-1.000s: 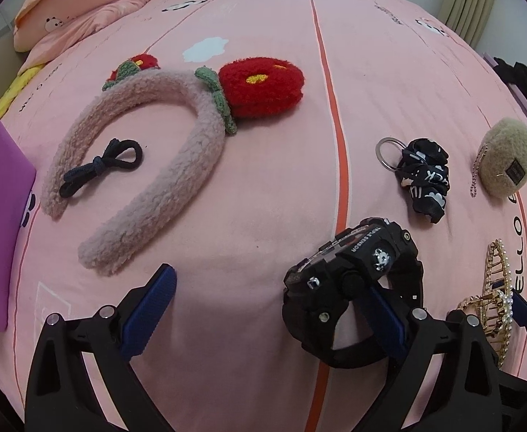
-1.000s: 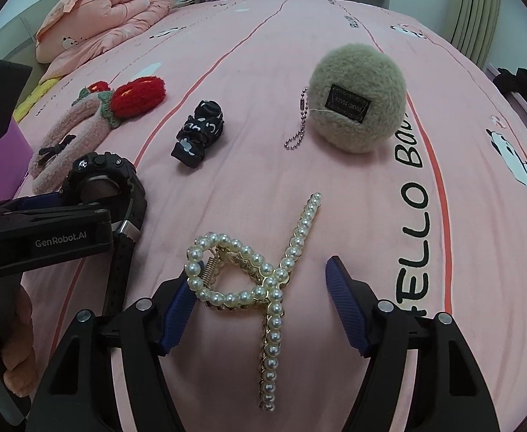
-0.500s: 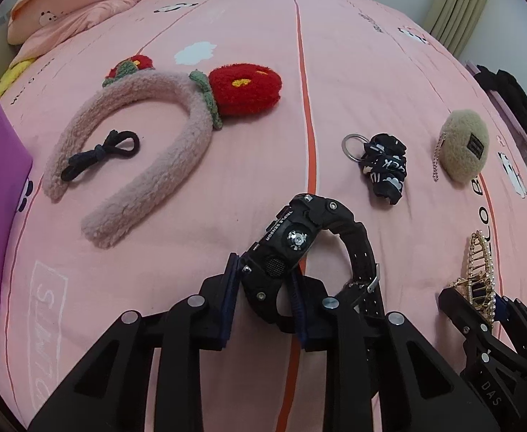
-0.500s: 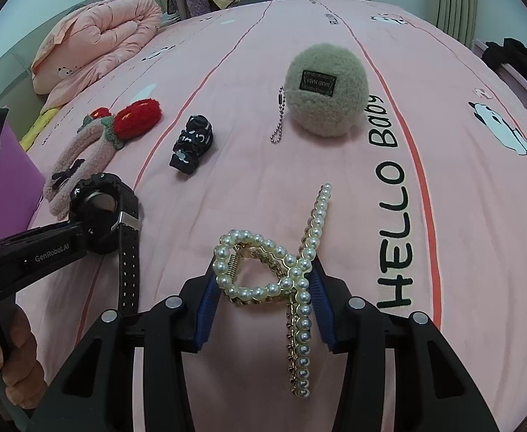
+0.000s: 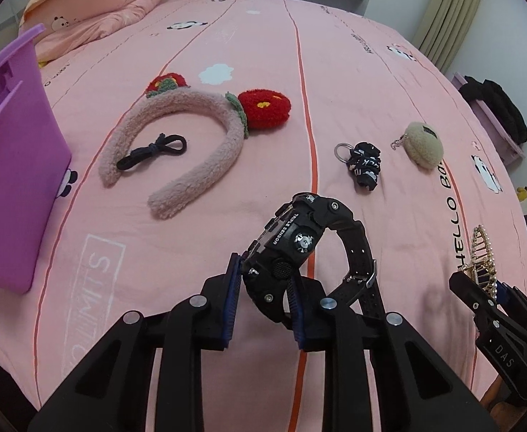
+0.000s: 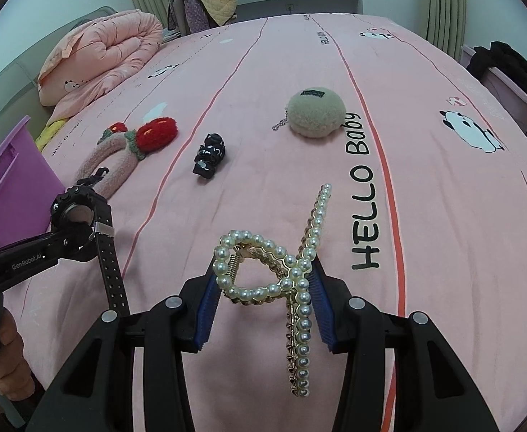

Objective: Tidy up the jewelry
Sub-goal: 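Carry the watch and pearl claw in both tools over the basin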

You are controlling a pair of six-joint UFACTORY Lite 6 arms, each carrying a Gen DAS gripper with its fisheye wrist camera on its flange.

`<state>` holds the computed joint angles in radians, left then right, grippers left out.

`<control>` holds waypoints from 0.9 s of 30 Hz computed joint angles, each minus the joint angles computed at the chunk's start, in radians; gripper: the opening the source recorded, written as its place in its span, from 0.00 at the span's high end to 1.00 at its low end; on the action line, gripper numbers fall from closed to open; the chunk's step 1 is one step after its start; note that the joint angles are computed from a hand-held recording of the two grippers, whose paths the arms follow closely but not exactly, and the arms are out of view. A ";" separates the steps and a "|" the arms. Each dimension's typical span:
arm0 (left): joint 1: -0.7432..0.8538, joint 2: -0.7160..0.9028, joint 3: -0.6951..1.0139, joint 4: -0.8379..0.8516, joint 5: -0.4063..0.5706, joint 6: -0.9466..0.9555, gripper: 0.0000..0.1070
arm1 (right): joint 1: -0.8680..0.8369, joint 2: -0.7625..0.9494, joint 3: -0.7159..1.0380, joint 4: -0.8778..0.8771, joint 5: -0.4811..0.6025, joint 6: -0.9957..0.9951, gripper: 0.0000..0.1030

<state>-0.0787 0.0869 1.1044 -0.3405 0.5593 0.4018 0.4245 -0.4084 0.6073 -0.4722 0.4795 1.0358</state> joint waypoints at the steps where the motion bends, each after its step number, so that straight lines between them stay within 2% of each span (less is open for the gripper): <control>1: 0.018 -0.036 -0.018 -0.008 0.014 0.022 0.77 | 0.028 -0.017 0.003 -0.015 0.023 0.030 0.56; 8: 0.193 -0.244 -0.084 -0.071 0.151 0.200 0.77 | 0.251 -0.070 0.071 -0.121 0.191 0.220 0.56; 15: 0.453 -0.335 -0.027 -0.229 0.337 0.452 0.77 | 0.469 0.011 0.260 -0.215 0.336 0.362 0.56; 20: 0.652 -0.274 0.137 -0.322 0.480 0.560 0.77 | 0.537 0.163 0.491 -0.243 0.384 0.338 0.56; 27: 0.855 -0.024 0.525 -0.403 0.602 0.612 0.77 | 0.550 0.493 0.954 -0.211 0.357 0.167 0.56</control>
